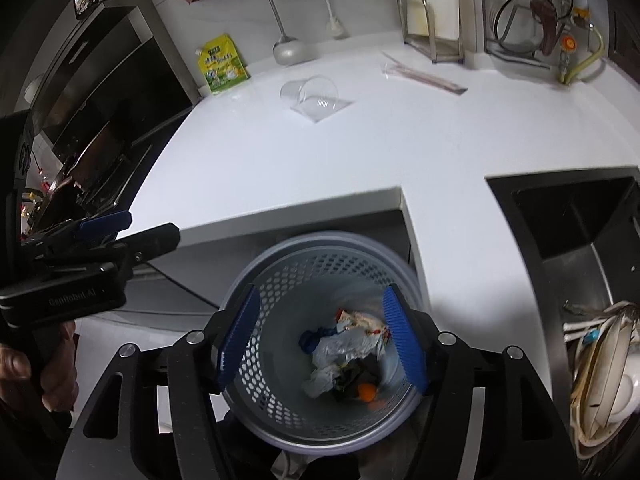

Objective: Collect trash
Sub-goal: 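Open both tools to drop the blue and orange items into the bin, then move both tools back over the clear cup and receipt on the counter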

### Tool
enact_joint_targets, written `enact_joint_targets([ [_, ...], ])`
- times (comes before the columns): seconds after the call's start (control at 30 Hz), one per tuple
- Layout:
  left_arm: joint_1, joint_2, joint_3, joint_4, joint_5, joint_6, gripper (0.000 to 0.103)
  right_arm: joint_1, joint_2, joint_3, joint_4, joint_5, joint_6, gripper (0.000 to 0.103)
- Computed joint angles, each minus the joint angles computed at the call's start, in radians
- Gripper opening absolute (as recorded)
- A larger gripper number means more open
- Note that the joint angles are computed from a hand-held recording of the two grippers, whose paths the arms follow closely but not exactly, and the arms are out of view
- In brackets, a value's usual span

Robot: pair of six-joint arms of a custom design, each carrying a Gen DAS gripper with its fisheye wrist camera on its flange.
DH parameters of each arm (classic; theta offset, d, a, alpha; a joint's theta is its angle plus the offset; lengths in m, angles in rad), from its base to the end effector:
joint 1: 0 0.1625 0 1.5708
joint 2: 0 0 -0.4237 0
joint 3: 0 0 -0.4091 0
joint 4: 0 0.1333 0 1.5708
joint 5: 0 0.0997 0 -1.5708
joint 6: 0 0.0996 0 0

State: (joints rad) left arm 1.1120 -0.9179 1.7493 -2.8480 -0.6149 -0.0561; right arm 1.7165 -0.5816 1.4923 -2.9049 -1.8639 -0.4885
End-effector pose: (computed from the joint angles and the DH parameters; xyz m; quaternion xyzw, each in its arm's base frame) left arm -0.0944 -0.6759 0.1879 0.0736 0.8688 -0.3040 0.3838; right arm 0.2101 -0.7120 0.0261 0.2724 -0.9285 0.1805 0.1761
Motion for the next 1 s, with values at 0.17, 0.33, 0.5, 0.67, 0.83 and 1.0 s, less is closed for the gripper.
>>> enact_joint_targets([
  [0.17, 0.004, 0.004, -0.021, -0.063, 0.005, 0.062, 0.091, 0.014, 0.014, -0.029, -0.026, -0.011, 0.000, 0.066],
  [0.33, 0.025, 0.019, -0.068, -0.096, -0.016, 0.130, 0.093, 0.029, 0.043, -0.082, -0.041, -0.029, 0.014, 0.068],
  [0.5, 0.055, 0.059, -0.156, -0.113, -0.044, 0.206, 0.093, 0.039, 0.086, -0.156, -0.023, -0.065, 0.055, 0.069],
  [0.67, 0.086, 0.144, -0.296, -0.185, -0.082, 0.312, 0.094, 0.044, 0.142, -0.246, -0.017, -0.110, 0.087, 0.069],
  [0.83, 0.118, 0.271, -0.484, -0.203, -0.122, 0.398, 0.095, 0.032, 0.196, -0.347, 0.008, -0.139, 0.158, 0.069],
  [1.0, 0.145, 0.395, -0.675, -0.160, -0.165, 0.425, 0.095, 0.022, 0.227, -0.408, 0.010, -0.162, 0.185, 0.069],
])
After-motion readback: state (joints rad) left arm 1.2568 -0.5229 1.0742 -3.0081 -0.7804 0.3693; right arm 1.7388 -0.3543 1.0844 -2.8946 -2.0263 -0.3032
